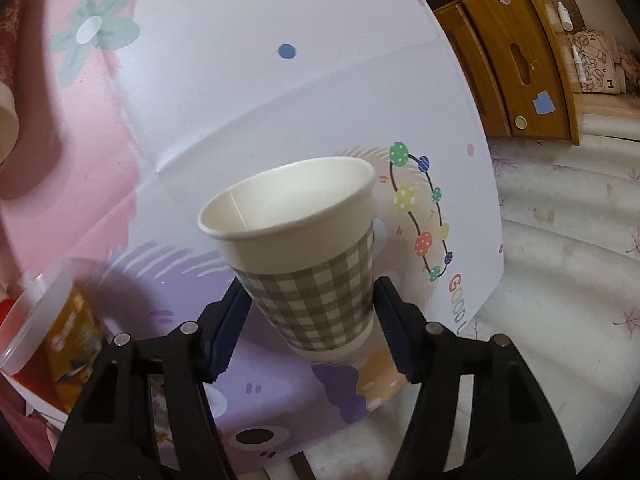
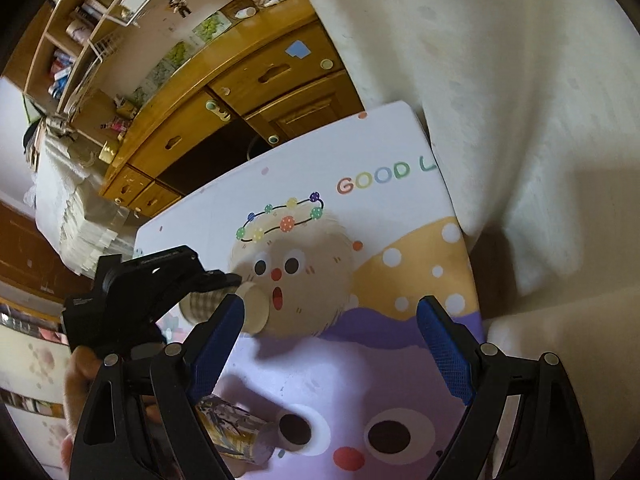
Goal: Flip cup upright
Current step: 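Close the left gripper on the checkered cup and lift it, then rotate the held checkered cup upright with the left gripper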
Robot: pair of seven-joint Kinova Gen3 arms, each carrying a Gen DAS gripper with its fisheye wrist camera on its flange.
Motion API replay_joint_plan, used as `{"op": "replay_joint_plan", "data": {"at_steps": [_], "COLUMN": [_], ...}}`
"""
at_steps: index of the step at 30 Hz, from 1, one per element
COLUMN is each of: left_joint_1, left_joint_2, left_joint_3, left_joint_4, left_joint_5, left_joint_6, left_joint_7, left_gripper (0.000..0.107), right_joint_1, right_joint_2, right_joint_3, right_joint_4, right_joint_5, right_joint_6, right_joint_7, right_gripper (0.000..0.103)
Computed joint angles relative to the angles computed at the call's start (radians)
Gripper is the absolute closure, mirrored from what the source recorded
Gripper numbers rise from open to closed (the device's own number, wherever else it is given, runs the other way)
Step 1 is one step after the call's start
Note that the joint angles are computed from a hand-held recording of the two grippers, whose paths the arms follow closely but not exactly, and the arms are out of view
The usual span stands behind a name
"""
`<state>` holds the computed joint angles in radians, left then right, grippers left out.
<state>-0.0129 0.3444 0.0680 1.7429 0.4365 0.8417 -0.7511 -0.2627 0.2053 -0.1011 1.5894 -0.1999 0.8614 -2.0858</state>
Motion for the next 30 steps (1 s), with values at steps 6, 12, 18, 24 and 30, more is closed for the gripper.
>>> {"op": "replay_joint_plan", "data": {"at_steps": [6,12,18,24,30], "left_joint_1": [-0.009,-0.037,-0.041,0.037,-0.083], "left_joint_2": [-0.026,-0.107,-0.254,-0.432,-0.604], "left_joint_3": [0.009,0.002,-0.079,-0.312,-0.340], "left_joint_4": [-0.018,-0.074,-0.086,-0.011,0.076], "left_joint_5": [-0.003,0.010,0.039,0.049,-0.051], "left_joint_6": [0.026,0.198,0.356,0.570,0.745], "left_joint_7": [-0.054,-0.158,-0.334,-0.578,-0.816], "left_gripper": [0.049,0.049,0.049,0.049,0.049], "right_joint_1": [0.077,-0.101,-0.129,-0.046,0.004], "right_joint_2": [-0.094,-0.192,-0.286,-0.353,-0.383], "right_joint_3": [-0.179,-0.062,-0.185,-0.462,-0.740], "right_joint_4": [0.057,0.049,0.035,-0.004,-0.041], "right_joint_5": [0.104,0.125,0.223,0.289,0.327], "right_joint_6": [0.018,0.064,0.096,0.180,0.240], "right_joint_7": [-0.157,-0.237,-0.473,-0.717,-0.961], "right_gripper": [0.014,0.014,0.014,0.012,0.011]}}
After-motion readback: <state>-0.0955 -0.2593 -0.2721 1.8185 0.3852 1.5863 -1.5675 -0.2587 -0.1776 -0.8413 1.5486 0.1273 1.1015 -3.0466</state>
